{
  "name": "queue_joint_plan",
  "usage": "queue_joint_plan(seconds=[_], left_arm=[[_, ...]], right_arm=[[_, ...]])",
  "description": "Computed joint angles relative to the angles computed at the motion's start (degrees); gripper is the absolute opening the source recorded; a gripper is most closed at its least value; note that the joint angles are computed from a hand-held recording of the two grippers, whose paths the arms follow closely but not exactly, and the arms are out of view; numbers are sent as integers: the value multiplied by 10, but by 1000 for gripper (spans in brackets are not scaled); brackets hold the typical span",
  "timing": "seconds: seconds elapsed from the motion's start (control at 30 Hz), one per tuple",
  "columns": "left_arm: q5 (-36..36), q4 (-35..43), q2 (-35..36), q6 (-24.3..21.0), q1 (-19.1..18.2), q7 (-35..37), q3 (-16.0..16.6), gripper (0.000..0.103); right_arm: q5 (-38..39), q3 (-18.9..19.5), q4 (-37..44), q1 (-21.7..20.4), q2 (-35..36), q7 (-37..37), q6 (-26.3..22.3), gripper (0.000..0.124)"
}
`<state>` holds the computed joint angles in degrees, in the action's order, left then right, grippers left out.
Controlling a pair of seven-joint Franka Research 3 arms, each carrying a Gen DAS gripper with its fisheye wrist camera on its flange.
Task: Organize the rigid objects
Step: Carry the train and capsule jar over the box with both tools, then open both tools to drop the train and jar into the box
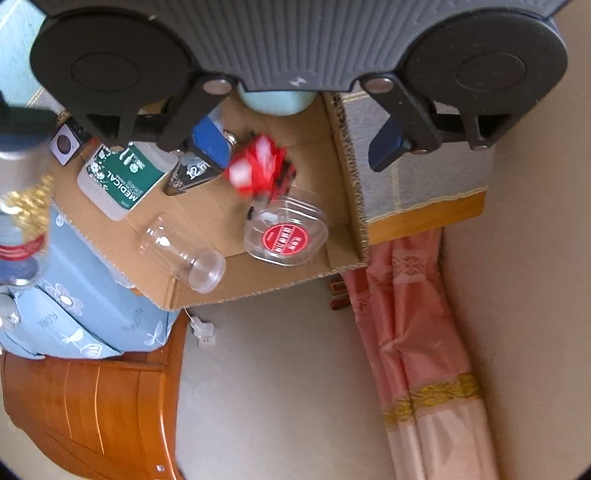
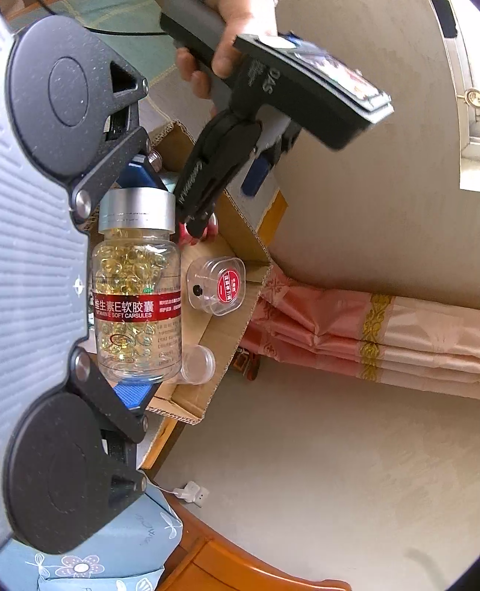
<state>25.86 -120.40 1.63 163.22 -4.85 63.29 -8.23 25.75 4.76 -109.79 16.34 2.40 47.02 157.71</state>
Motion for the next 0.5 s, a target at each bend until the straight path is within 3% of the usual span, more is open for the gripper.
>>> queue_joint_plan(seconds=[0.1, 0.2, 0.43, 0.5], left_arm=[[28, -30, -31, 15, 5, -22, 3, 94], [97, -57, -67, 14, 18, -78, -2, 94], [44, -118, -126, 38, 20, -34, 0, 99], [48, -128, -134, 47, 27, -36, -7, 99]], right_arm=[[-35, -2, 22, 3, 21, 33, -4, 98], [-78, -7, 59, 7, 55, 82, -13, 98], [-171, -28, 159, 29, 142, 214, -25, 98], [-169, -24, 182, 24, 157, 225, -42, 101]])
